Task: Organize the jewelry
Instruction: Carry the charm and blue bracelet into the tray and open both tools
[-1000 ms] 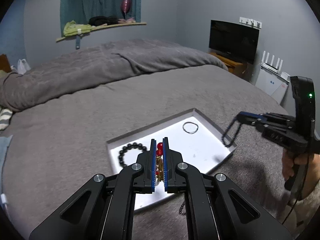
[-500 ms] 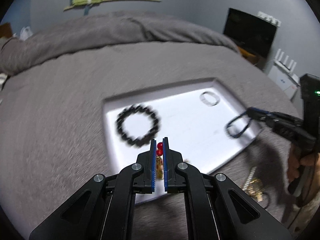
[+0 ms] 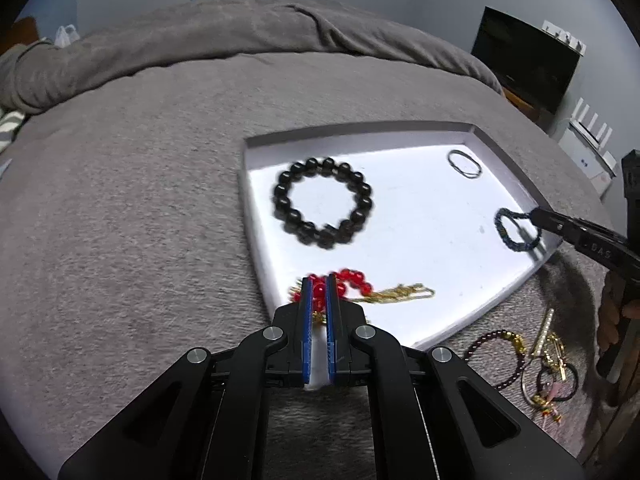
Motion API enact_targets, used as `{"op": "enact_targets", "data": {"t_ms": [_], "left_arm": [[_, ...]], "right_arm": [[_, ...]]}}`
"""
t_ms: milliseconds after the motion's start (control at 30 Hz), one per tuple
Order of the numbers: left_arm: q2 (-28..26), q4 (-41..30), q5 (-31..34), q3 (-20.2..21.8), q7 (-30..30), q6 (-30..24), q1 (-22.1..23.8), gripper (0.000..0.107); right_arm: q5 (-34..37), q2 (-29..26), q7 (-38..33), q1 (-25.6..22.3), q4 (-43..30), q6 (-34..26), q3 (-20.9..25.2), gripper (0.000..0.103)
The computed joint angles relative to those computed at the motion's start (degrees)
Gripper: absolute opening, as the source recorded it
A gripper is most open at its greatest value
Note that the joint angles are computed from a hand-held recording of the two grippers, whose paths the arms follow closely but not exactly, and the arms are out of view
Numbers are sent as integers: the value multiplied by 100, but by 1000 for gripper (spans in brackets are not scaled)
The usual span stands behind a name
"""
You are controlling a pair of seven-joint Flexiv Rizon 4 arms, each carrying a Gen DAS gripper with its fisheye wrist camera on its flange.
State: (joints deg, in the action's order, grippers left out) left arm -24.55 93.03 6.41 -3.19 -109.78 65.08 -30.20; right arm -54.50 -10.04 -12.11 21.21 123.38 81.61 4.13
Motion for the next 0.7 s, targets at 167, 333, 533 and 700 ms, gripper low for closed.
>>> {"op": "enact_targets", "data": {"t_ms": [167,333,533,700], "left_arm": [[-133,-217,176,39,17,-183,-139,7],[-179,-376,354,112,-68,-356,-233,7],[-102,-344,427,128,-209,-332,-248,24],[49,-321,594,144,-337,-298,-299,27]], "right_arm": [[-26,-19,-82,41,-51,-168,20,7],[-58,9,-57,-4,-7,-52,28,7],[-370,145,193,-20,26,-30,-8,21],[-801,377,591,-164,92,-19,62,29]]}}
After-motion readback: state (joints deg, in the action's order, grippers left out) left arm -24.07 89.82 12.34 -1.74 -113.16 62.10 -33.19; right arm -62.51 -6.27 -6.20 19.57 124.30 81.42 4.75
